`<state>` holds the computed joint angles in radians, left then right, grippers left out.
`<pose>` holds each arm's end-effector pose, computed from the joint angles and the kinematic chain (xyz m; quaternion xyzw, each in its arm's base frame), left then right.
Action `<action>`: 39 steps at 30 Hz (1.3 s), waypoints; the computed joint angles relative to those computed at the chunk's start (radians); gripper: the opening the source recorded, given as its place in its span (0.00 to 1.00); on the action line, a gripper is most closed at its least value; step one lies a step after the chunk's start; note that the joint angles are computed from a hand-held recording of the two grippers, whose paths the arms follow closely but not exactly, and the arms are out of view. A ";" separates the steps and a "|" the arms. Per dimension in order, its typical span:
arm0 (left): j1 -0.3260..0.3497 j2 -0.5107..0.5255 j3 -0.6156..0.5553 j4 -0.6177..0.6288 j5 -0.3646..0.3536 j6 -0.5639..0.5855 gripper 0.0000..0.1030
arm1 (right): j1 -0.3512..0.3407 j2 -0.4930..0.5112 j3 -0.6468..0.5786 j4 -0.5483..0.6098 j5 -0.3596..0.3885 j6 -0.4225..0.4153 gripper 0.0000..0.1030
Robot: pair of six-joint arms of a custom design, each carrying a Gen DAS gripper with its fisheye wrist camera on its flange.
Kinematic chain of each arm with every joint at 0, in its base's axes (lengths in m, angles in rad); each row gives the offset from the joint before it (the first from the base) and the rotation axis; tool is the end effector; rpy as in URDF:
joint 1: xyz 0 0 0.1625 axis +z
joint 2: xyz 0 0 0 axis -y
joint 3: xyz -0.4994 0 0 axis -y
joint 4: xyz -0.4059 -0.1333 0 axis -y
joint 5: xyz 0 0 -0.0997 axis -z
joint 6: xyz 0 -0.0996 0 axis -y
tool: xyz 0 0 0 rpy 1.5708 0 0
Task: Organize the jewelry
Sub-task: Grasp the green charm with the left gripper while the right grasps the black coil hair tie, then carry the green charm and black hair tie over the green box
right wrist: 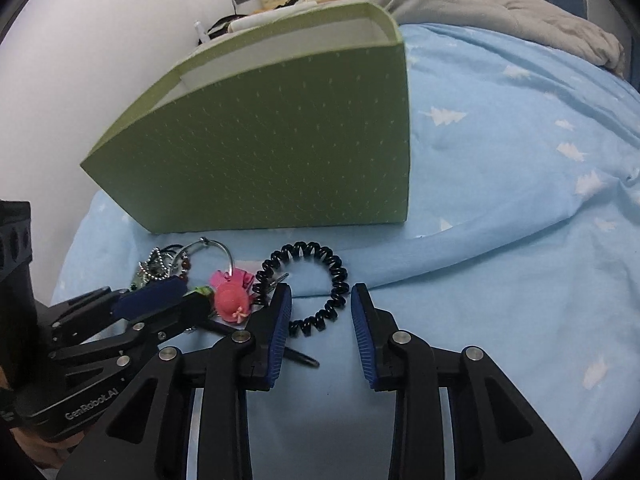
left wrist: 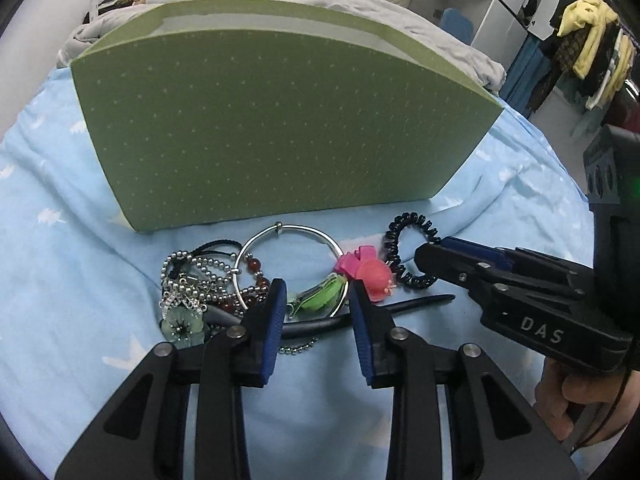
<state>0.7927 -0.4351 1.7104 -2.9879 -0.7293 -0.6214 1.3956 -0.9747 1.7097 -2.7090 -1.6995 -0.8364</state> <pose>-0.3289 -0.6294 -0.0669 0.0424 0.9100 -0.3119 0.2700 -0.0054 -0.7220 0.2518 0.3052 -0.9290 0.1443 0.1519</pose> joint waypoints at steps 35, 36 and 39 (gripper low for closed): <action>-0.113 -0.082 0.084 -0.003 0.148 -0.128 0.13 | 0.018 -0.174 0.141 -0.096 0.078 -0.017 0.07; -0.122 -0.085 0.088 0.003 0.155 -0.136 0.13 | 0.016 -0.190 0.153 -0.099 0.087 -0.017 0.07; -0.148 -0.094 0.099 0.018 0.174 -0.159 0.13 | 0.015 -0.229 0.185 -0.102 0.106 -0.020 0.07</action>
